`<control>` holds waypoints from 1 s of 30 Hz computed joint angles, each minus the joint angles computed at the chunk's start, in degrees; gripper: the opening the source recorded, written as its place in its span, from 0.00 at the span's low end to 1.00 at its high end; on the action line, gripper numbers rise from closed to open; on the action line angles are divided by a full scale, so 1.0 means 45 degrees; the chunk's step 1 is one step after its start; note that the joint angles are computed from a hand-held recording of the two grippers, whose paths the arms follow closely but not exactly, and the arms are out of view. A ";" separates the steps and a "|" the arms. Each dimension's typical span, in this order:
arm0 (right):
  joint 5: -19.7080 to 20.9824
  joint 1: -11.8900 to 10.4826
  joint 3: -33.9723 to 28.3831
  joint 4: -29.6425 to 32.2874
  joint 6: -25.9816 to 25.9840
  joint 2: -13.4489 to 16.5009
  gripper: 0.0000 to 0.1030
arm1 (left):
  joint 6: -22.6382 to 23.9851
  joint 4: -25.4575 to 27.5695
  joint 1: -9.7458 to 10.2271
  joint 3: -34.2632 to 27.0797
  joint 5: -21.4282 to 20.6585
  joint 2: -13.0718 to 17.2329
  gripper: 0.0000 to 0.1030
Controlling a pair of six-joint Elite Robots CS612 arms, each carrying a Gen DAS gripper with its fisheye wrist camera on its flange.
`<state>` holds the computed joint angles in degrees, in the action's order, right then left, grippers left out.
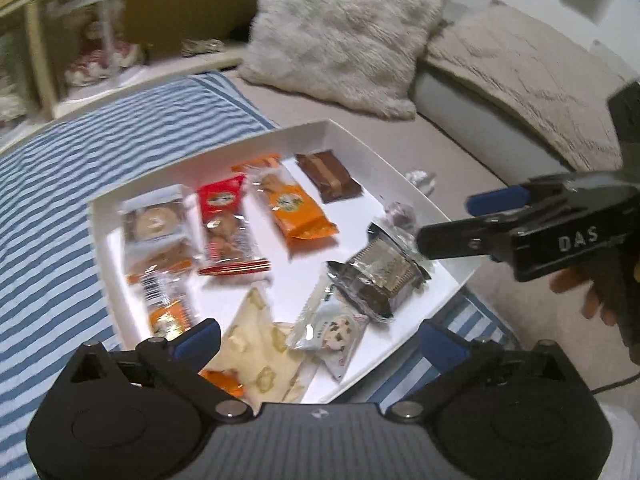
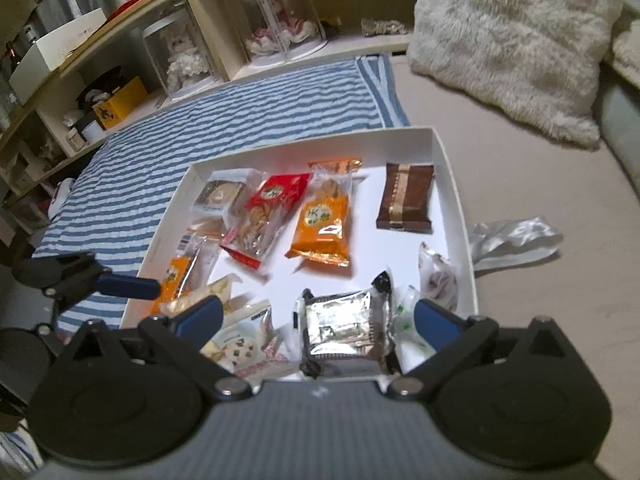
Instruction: Organize snacks
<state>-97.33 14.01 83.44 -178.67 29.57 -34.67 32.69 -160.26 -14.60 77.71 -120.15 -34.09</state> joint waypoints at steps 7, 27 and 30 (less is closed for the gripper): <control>-0.0971 0.0364 0.0455 -0.0368 -0.0218 -0.0450 1.00 | -0.1575 -0.1433 0.0357 0.0741 -0.0051 -0.0401 1.00; -0.4865 0.1995 0.1238 -0.1850 -0.0358 -0.0873 1.00 | -0.4649 -0.5837 0.0944 0.3071 0.1488 -0.1317 1.00; -0.5182 0.2168 0.1248 -0.1938 -0.0264 -0.0829 1.00 | -0.4681 -0.6383 0.1018 0.3345 0.1591 -0.1371 1.00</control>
